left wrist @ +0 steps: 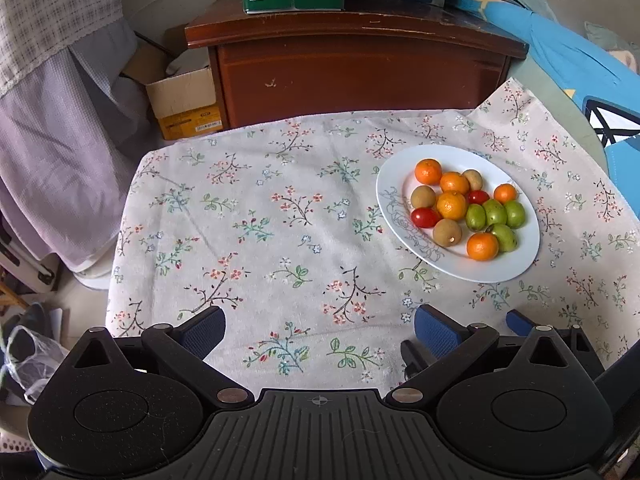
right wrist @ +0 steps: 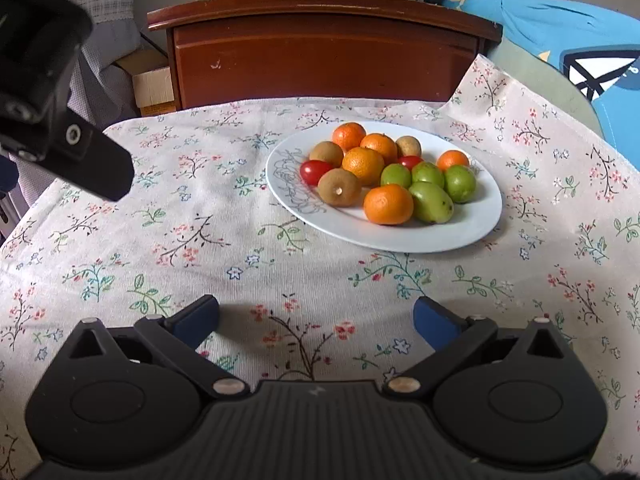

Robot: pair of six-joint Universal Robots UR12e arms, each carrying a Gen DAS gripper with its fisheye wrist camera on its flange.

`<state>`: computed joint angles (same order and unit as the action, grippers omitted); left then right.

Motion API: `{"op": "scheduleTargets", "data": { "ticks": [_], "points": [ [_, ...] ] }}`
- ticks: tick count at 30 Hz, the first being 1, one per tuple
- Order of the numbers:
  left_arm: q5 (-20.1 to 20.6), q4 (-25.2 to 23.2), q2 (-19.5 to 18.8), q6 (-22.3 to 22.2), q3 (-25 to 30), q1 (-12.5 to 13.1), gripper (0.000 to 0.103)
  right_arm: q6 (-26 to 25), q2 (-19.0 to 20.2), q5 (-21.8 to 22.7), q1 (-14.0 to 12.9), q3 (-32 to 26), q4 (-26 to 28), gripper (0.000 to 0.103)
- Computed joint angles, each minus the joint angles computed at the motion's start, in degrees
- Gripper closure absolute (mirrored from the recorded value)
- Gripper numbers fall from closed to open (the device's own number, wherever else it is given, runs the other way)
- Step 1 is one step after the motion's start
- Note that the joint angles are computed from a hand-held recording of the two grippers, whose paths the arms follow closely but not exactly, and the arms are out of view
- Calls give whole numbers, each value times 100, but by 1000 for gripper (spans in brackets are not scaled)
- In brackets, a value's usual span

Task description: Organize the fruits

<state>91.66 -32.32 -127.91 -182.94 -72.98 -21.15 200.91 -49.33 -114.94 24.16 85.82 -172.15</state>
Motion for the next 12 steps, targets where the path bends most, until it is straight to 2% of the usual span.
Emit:
{"op": "scheduleTargets", "data": {
  "ticks": [12],
  "points": [
    [157, -121, -63, 17, 64, -14, 1, 20, 10, 22, -1, -5, -53, 0]
  ]
}}
